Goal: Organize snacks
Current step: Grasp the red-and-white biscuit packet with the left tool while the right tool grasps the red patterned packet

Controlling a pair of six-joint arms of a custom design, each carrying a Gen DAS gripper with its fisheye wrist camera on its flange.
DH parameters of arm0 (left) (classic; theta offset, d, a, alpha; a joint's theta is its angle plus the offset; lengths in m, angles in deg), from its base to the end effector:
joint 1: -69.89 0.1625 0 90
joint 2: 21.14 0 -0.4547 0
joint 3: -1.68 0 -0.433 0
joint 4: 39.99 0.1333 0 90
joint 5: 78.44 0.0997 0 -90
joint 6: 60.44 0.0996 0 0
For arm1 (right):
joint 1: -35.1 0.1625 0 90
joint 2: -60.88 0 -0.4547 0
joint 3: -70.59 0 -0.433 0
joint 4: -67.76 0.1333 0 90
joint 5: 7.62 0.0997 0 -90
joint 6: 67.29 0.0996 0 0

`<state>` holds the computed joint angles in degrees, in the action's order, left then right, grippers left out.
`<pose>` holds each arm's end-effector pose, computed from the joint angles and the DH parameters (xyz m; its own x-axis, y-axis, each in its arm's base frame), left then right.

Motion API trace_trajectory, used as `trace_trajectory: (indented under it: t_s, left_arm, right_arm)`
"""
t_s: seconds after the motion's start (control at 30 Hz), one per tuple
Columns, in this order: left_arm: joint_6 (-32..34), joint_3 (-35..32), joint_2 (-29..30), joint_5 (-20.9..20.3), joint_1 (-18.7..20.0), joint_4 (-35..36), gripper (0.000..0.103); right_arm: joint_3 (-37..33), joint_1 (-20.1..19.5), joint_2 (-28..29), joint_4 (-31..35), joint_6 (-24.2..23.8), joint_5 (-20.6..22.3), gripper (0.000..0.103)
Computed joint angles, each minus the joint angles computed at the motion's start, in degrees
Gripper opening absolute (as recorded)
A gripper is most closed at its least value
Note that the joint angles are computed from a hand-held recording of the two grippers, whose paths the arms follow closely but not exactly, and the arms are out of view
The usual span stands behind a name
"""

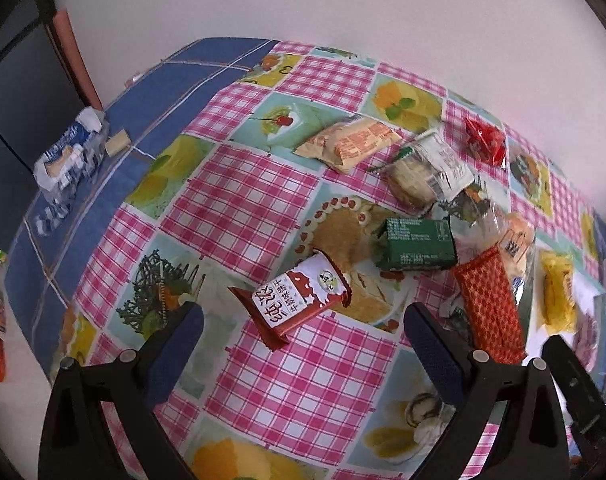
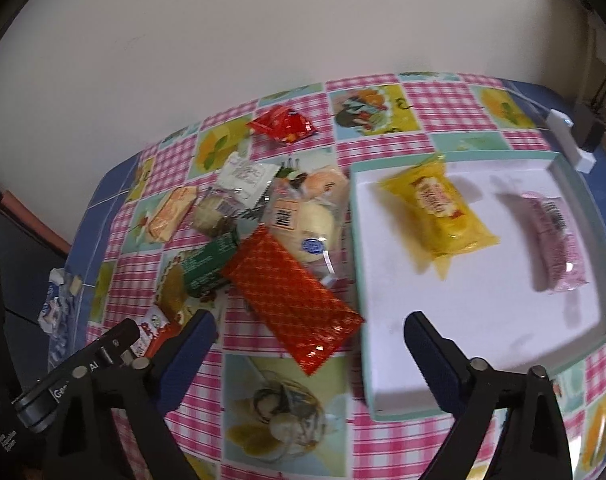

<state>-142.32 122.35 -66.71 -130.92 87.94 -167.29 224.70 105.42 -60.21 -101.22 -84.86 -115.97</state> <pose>-0.3773 -0.3269 -0.0548 -0.7283 -0.1195 -0.6747 0.2142 0.8956 -0.3898 0.0066 -0.2843 0.3219 -0.8500 0.3103 0.4256 -0.0236 0.7848 -0.6193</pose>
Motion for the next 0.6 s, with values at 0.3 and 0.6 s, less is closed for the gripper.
trace_trajectory:
  t_s: [0.3, 0.6]
  left_arm:
    - [2.6, 2.5, -2.2, 0.8, 2.6, -4.7, 0.100]
    - [8.7, -0.5, 0.9, -2.2, 6.1, -4.2, 0.100]
  right_arm:
    - [-1.1, -0.2, 4.5, -1.7, -0.5, 1.6, 0.085]
    - [-3.0, -0.9, 9.1, -2.7, -3.2, 1.2, 0.084]
